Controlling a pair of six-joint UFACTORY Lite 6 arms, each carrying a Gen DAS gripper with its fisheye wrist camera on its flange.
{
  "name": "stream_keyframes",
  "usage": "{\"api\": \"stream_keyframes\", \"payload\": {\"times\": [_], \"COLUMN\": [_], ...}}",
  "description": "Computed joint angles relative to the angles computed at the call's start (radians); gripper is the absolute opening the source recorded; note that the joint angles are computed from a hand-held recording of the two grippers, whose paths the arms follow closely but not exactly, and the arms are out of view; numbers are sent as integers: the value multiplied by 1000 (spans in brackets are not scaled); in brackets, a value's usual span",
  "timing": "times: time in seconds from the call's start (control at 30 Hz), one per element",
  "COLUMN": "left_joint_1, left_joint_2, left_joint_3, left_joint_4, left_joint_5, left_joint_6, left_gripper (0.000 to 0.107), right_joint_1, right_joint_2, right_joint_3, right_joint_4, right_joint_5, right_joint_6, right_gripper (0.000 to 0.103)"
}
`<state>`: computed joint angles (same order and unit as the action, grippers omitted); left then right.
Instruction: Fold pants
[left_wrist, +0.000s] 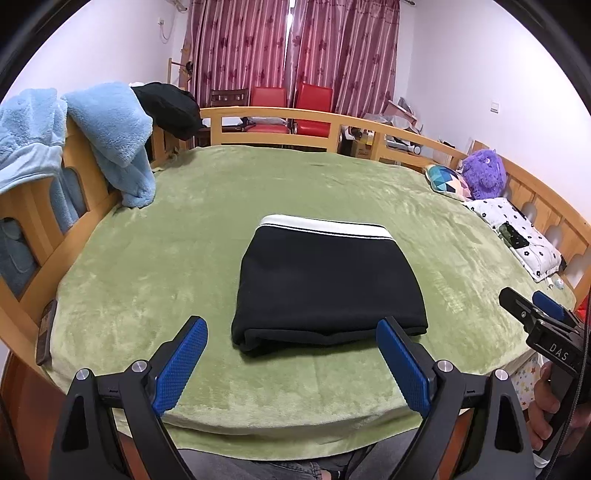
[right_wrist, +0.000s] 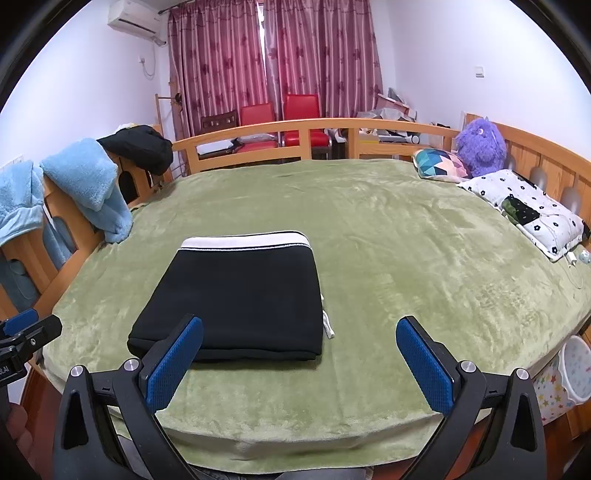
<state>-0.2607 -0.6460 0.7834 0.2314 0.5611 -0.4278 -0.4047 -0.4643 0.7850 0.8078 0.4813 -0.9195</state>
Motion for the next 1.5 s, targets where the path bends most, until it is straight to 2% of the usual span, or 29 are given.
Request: {"api": "stream_keyframes", "payload": {"times": [0.17, 0.47, 1.5], "left_joint_1": [30, 48, 5], "left_joint_2": [-7, -13, -6], "left_joint_3": [3, 1, -14], "left_joint_4": [-37, -74, 2], "left_joint_5": [1, -3, -17], "left_joint_6": [43, 76, -23], "left_gripper": [93, 93, 93], "right_joint_1": [8, 75, 92], "right_joint_2": [-3, -36, -74], "right_joint_3": [6, 11, 4], "right_joint_4": [-14, -128, -182], "right_joint_5": [2, -20, -15], "right_joint_6": [15, 158, 219], "right_gripper": [103, 103, 103]}}
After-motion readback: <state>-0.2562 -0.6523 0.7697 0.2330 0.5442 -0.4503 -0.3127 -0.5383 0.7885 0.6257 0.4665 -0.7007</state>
